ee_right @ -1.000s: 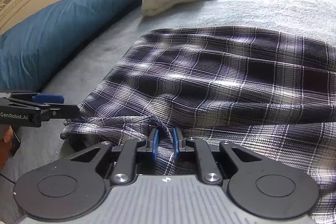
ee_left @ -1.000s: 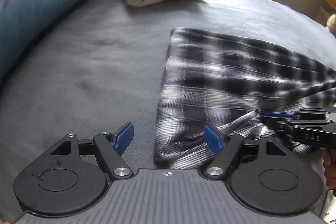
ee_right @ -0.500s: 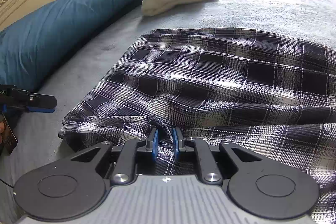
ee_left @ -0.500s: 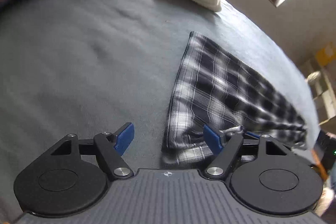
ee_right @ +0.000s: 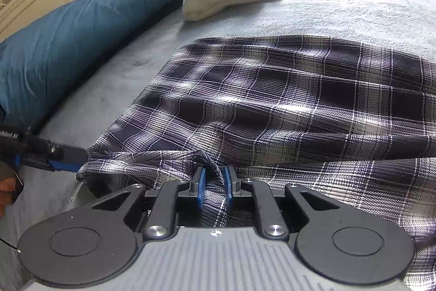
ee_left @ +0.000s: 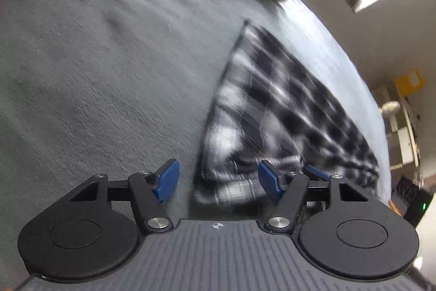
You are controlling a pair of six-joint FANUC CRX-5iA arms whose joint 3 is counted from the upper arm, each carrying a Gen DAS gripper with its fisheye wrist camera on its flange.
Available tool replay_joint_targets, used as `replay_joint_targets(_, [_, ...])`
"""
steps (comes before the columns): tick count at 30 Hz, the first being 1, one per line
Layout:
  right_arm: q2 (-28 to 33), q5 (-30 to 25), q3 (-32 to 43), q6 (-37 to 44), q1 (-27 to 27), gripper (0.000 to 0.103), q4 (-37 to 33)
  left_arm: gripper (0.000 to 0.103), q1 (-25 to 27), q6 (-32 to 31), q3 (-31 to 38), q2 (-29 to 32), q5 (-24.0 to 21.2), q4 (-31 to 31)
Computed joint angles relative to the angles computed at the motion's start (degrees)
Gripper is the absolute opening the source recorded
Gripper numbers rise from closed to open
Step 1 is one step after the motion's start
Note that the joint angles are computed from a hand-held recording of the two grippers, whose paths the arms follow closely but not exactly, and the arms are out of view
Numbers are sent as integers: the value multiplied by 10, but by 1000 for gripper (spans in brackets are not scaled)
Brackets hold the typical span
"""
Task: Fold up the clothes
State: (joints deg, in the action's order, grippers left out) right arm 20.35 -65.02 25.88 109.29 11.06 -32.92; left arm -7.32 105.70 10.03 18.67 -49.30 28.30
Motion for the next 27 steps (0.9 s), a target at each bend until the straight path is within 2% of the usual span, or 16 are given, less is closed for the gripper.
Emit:
replay_joint_targets(6, [1, -3, 1, 0, -1, 15, -1, 60, 12, -43, -23, 13, 21, 73])
replay_joint_targets(13, [1, -1, 1, 0, 0, 15, 2, 55, 13, -104, -7, 37, 3, 104])
replay_joint_targets(20, [-3, 4, -6, 0, 2, 15, 2, 55, 17, -116, 3, 61, 1, 147])
replay_joint_targets(27, [-3, 3, -6, -3, 2, 15, 2, 55, 17, -146, -18, 60, -2, 199])
